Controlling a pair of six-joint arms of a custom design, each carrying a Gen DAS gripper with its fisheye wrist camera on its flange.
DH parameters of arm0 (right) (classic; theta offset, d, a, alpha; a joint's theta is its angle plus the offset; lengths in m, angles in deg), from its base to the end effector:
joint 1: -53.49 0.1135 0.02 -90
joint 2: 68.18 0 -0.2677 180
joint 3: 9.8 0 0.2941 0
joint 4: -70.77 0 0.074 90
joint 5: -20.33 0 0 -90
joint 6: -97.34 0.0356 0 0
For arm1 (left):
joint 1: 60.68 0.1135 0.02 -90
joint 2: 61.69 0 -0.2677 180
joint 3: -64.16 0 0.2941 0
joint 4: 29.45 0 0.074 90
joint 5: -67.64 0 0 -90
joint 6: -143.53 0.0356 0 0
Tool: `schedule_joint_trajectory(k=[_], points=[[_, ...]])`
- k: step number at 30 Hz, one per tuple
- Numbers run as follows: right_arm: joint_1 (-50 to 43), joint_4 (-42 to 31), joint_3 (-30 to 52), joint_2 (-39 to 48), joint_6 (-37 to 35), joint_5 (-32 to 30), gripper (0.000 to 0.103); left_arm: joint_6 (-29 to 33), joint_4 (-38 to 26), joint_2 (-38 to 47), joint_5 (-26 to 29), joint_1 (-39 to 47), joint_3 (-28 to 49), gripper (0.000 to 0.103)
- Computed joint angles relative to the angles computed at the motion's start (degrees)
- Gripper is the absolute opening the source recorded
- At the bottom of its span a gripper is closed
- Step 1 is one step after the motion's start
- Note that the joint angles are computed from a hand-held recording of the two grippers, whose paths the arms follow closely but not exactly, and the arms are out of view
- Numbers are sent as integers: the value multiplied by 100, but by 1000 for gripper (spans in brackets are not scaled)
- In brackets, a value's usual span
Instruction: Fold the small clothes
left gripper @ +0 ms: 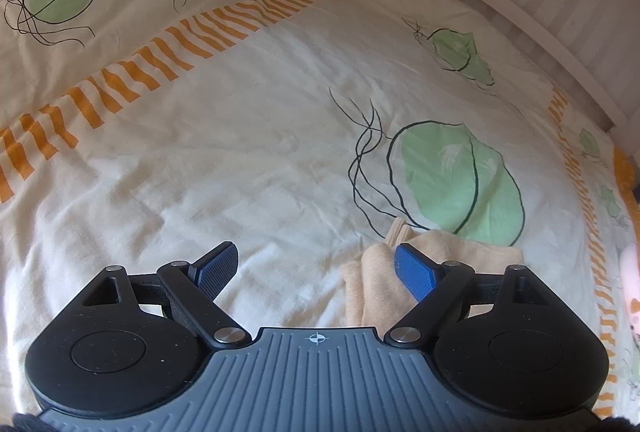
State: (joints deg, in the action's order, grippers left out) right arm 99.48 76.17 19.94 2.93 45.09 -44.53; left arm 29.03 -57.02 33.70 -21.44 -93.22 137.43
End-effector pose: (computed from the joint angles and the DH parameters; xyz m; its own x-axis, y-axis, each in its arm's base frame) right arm 0.1776 0.1621 0.1100 -0.5750 0.2024 -0.7927 -0.0761 0.9515 0.2982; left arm 0.3272 -0.2095 0.1857 -0.8116 0.0260 -0.5836 0.2308 0.9320 -0.2794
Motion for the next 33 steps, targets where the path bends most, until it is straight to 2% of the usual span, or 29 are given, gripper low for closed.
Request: schedule_joint_trajectory(k=[3,5,8,11,14,19,23,25,27,33], points=[[273,-361,-423,-837,130,481,52,44,-34,69,0,-41,50,85],[511,-935,-617,-1430,116,757,53,106,-44,120,48,-94,87,85],[956,-1451,-676,-1638,74,1112,53,190,-35,203,245,-167,120,85],[1450,-1268,-586,-1179,-202,1500,53,232,-65,334,383,-238,196,85],[1774,-1038,-248,-298,-535,1838,52,272,-123,458,424,-287,266,85],[1912,-664,33,609,-1134,2016,53,359,-229,596,349,-343,377,85],[2180,-508,164,1118,-1669,2404,52,397,-240,734,547,-321,441,85],[2272,-331,125,1189,-1884,2591,49,403,-202,792,658,-314,453,85],[2261,-167,6,1058,-2020,2525,11,397,-170,822,640,-354,456,85],[1969,123,-401,335,-1631,2147,11,422,-26,913,789,-409,448,85]])
